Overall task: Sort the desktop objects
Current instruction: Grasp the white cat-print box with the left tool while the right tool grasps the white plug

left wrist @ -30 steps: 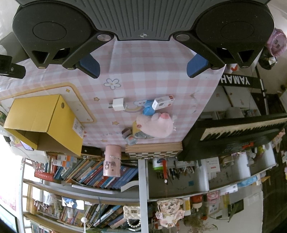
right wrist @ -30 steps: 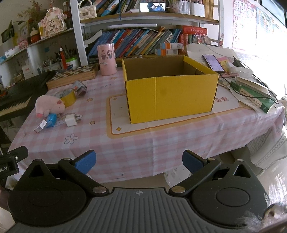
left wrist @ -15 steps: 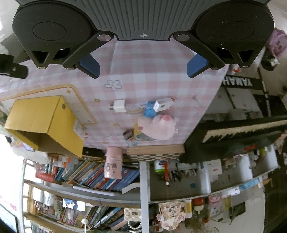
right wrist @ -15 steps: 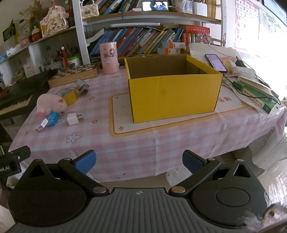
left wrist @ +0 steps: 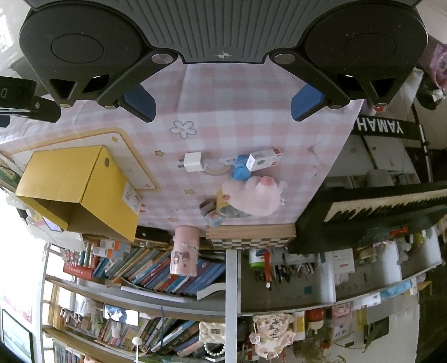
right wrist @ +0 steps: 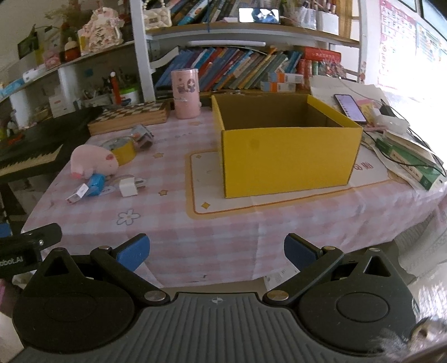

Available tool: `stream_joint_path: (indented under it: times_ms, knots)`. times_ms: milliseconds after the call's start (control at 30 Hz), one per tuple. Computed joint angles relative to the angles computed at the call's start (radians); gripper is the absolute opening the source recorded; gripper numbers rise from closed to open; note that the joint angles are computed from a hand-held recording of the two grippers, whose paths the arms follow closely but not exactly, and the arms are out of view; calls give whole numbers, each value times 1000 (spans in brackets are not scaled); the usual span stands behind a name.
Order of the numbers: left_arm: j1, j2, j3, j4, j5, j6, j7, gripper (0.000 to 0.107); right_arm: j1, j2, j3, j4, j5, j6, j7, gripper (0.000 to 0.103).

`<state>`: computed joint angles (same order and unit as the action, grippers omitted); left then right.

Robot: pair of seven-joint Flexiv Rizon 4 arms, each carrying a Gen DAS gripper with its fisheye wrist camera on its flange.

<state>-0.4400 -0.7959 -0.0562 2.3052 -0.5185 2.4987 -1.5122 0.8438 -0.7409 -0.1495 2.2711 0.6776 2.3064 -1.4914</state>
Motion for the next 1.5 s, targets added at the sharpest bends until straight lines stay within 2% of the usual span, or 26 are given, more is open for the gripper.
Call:
stream_joint_path:
  times_ms: [133,267,700,967,1133,1233,1300,1500]
  knots:
    - [1,1,-1,-7,-1,-13,3,103,-12,3,9,1,-22,11,-9,103]
    - [-2,1,3,-13,-5,-30,14,103,-69,9,56,11,-90,33,-1,103]
    - [-22,-5,25,-18,-93,-16,44,103,-101,-17,72,-46,-185,15,-17,102]
    - [-10,-19,33,-40,-136,-20,91,103,-137,-46,83,-121,-281,-36,-2,102]
    - [12,-26,36,-76,-173,-77,119,103,-157,-66,79,-180,-351,-103,21,102]
    - [46,-36,36,-98,-143,-102,111,103,-168,-80,75,-214,-403,-143,34,100]
    - [65,-46,37,-119,-127,-125,106,103,-179,-92,74,-239,-441,-161,42,91]
    - [161,-68,19,-179,5,-190,49,102,-192,-135,57,-319,-518,-213,59,80]
